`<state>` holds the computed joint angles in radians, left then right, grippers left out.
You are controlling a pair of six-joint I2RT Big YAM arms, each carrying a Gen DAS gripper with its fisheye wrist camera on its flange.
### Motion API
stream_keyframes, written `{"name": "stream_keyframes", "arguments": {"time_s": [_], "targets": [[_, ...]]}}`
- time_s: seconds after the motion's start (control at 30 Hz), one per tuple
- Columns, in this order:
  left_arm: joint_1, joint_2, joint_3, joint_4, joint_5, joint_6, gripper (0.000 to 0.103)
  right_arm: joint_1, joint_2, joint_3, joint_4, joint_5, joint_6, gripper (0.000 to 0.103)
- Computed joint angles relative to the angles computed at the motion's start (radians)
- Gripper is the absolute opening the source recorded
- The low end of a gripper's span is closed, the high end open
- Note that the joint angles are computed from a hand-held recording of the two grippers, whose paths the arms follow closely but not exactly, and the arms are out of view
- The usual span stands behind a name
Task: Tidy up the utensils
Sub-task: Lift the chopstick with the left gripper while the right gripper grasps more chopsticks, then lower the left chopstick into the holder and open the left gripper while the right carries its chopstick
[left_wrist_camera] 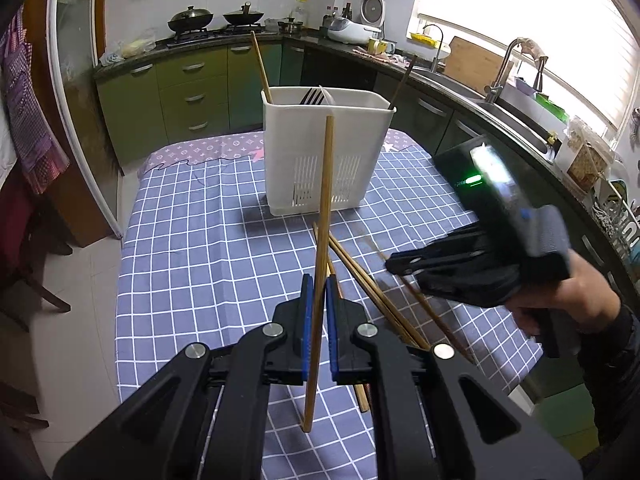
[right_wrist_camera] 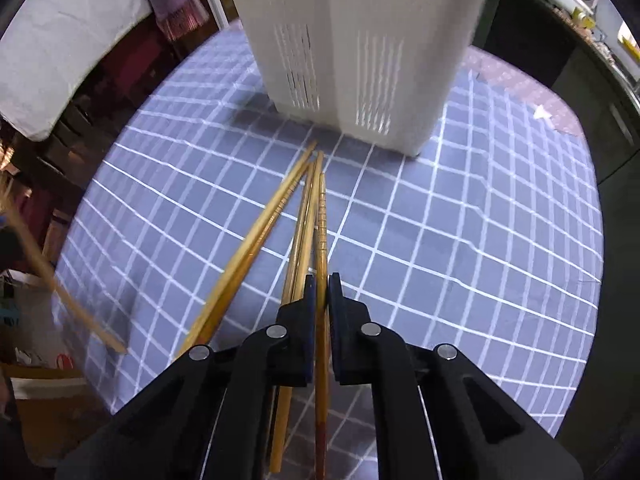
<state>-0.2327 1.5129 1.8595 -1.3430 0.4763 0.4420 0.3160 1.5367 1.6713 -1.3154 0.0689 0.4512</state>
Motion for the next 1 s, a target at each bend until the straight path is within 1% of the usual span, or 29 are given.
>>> {"name": "stream_keyframes", "arguments": {"time_s": [0.13,0.2,0.27,0.47,0.67,1.0], "targets": [[0.006,-0.016,-0.011,0.008,0.006,0.016,0.006,0.024,-0.102,-0.044,0.040,0.040,0.013,0.007],[0.011,-0.025,-0.013,0.005,0.013,0.025,0.006,0.039,-0.174,-0.077,0.062,0.064,0.019,0.007],[0.016,-0.028,-0.008,-0.006,0.022,0.037,0.006,0.050,-0.236,-0.097,0.066,0.086,0.021,0.007],[0.031,-0.051,-0.008,-0.018,0.039,0.067,0.006,0.099,-0.344,-0.139,0.061,0.153,0.043,0.007],[0.043,-0.069,-0.015,-0.023,0.050,0.083,0.006,0.148,-0.390,-0.172,0.074,0.194,0.076,0.007],[0.049,-0.070,0.004,-0.026,0.064,0.082,0.006,0.159,-0.403,-0.193,0.089,0.203,0.087,0.007]]}}
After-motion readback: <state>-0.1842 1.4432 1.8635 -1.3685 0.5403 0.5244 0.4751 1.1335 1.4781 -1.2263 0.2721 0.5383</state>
